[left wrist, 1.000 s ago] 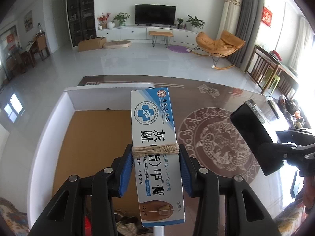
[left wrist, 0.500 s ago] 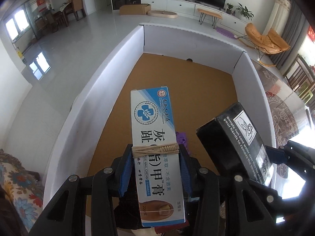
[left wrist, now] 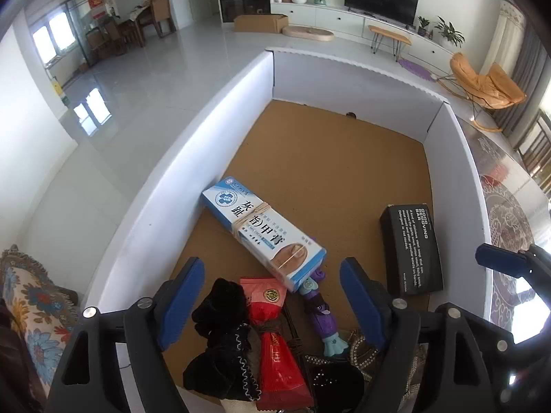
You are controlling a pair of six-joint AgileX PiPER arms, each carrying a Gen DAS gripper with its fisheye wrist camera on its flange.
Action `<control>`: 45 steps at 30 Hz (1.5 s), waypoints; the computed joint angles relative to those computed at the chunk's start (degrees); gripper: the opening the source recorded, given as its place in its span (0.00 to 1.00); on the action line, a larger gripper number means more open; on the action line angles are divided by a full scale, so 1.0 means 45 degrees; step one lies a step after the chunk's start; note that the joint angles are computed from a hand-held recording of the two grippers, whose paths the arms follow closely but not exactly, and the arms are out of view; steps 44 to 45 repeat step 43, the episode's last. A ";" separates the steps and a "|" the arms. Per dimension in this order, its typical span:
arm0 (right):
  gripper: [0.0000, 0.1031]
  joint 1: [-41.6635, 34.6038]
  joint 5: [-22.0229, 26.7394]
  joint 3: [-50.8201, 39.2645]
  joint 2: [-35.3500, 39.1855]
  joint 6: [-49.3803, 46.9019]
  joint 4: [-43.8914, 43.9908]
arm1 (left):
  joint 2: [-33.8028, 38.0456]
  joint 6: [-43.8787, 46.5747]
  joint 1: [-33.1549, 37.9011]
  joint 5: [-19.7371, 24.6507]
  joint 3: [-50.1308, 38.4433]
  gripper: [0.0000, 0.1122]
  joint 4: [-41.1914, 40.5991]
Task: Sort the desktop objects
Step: 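Open both grippers to drop the boxes into the white box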
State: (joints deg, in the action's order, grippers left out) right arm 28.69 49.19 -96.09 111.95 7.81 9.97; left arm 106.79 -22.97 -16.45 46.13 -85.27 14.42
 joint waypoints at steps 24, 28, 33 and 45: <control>0.94 0.0267 0.3356 -0.1531 -0.1020 0.0529 -0.2378 | -0.2724 -0.5567 -0.2553 0.2059 0.2263 0.87 0.3638; 0.94 0.0278 0.3273 -0.1513 -0.1048 0.0521 -0.2434 | -0.3205 -0.6328 -0.2572 0.1608 0.2911 0.87 0.3828; 0.94 0.0221 0.3104 -0.1294 -0.1124 0.0501 -0.2419 | -0.3493 -0.7025 -0.2581 0.1392 0.3316 0.87 0.4193; 0.94 0.0241 0.3124 -0.1380 -0.1080 0.0371 -0.2381 | -0.3716 -0.7649 -0.2670 0.1068 0.3756 0.87 0.4577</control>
